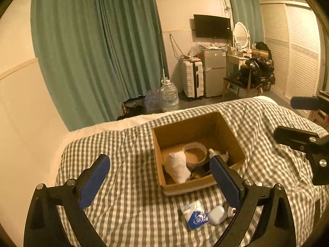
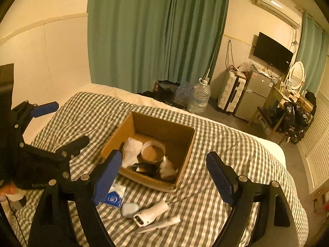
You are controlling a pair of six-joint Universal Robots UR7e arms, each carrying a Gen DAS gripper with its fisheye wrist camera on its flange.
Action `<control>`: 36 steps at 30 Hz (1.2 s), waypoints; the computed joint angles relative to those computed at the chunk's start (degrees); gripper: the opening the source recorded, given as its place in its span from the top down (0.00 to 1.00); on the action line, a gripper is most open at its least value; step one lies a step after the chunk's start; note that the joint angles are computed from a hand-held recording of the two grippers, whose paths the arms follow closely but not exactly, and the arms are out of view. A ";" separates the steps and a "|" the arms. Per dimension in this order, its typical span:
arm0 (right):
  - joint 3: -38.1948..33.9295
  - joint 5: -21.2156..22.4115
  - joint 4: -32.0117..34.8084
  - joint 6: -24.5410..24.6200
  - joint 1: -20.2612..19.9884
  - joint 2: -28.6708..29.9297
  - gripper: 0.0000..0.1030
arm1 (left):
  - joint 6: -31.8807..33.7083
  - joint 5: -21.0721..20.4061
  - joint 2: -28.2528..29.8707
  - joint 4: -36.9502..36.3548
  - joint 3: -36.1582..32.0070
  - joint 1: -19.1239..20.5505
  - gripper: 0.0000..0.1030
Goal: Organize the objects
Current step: 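Withdraw both open tools from the box toward the remaining items, then grasp the blue Vinda tissue pack with the left tool while the right tool grasps the white tube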
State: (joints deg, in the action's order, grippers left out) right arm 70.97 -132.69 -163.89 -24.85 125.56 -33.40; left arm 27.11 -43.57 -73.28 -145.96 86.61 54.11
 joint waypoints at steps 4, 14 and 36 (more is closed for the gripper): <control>4.84 -0.05 -1.74 2.32 -0.20 -1.65 0.18 | -2.91 0.48 -1.76 1.65 2.37 0.86 0.03; 12.25 -1.86 3.33 11.09 -4.93 -1.90 0.18 | -8.82 2.27 -1.39 -0.46 9.82 5.13 0.03; 7.84 -4.86 17.42 15.38 -11.02 3.56 0.26 | -12.64 0.74 7.94 7.27 8.73 10.22 0.04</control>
